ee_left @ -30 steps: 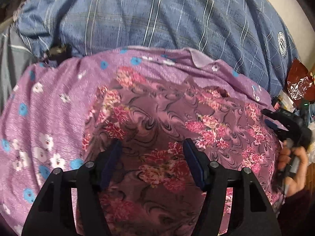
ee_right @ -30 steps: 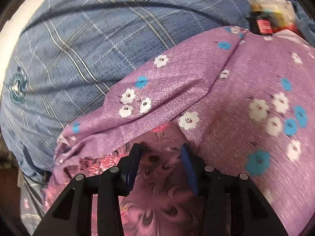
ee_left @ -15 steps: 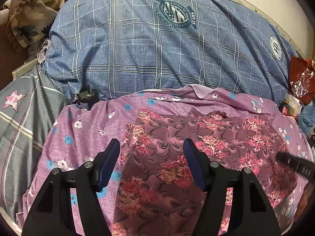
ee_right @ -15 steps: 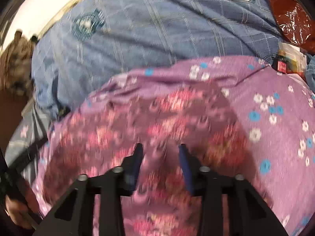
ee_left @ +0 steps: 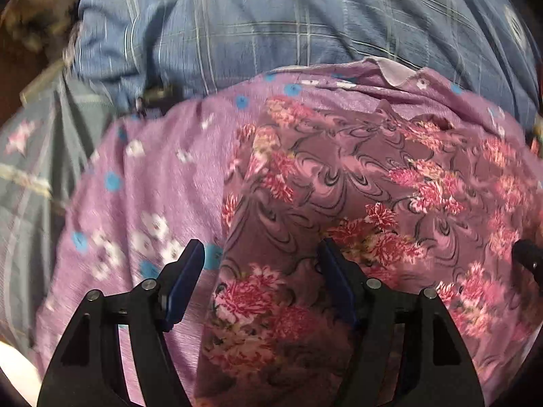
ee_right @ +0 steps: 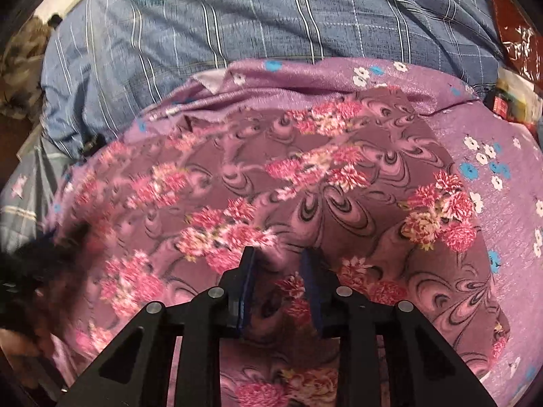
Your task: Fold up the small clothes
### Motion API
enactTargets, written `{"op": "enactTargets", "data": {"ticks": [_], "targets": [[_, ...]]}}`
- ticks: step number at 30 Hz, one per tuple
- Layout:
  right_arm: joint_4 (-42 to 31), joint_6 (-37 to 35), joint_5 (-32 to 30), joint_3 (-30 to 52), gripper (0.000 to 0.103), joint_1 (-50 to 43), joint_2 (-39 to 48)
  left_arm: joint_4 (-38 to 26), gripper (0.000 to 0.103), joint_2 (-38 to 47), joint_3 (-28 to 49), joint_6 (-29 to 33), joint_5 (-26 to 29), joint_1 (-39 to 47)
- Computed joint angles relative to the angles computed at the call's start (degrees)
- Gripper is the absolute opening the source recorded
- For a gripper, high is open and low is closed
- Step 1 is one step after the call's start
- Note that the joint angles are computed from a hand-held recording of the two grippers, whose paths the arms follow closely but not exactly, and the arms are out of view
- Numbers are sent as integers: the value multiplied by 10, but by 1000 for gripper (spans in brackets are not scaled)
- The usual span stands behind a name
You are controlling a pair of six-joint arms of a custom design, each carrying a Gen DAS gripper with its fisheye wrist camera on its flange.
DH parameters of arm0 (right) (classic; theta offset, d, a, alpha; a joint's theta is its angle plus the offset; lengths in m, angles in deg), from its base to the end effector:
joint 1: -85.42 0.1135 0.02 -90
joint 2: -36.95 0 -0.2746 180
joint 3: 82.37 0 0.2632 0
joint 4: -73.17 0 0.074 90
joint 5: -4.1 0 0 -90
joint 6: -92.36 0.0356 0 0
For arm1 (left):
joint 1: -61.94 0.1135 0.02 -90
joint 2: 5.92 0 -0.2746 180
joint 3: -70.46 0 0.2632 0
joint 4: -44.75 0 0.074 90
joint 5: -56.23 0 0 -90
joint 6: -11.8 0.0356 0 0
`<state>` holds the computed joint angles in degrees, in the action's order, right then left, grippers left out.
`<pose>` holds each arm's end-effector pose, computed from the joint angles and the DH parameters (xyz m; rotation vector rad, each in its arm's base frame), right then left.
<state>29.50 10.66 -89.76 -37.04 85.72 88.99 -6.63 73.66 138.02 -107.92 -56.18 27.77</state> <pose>0.1823 0.0034 0.2149 0.1414 2.4490 0.1487 0.2357 -0.1436 0.2332 -0.0203 2.5475 0.1095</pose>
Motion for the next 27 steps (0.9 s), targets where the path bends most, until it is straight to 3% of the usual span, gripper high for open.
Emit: {"op": "enactTargets", "data": {"ticks": [4,10,20,27], "targets": [[19,6,2,-5,30,19,-33,-2,70,-25,-4,-12,-7,-7],[26,5,134,17,30,140,82,-7,70,-68,-16,-43,-52,-80],[20,-9,268,5,27,223,-30,-34,70,-91,-24,-139,-94,-182],[22,-27,292,-3,27,218,-58,-31,70,-72,-19,-151,-101,-206]]}}
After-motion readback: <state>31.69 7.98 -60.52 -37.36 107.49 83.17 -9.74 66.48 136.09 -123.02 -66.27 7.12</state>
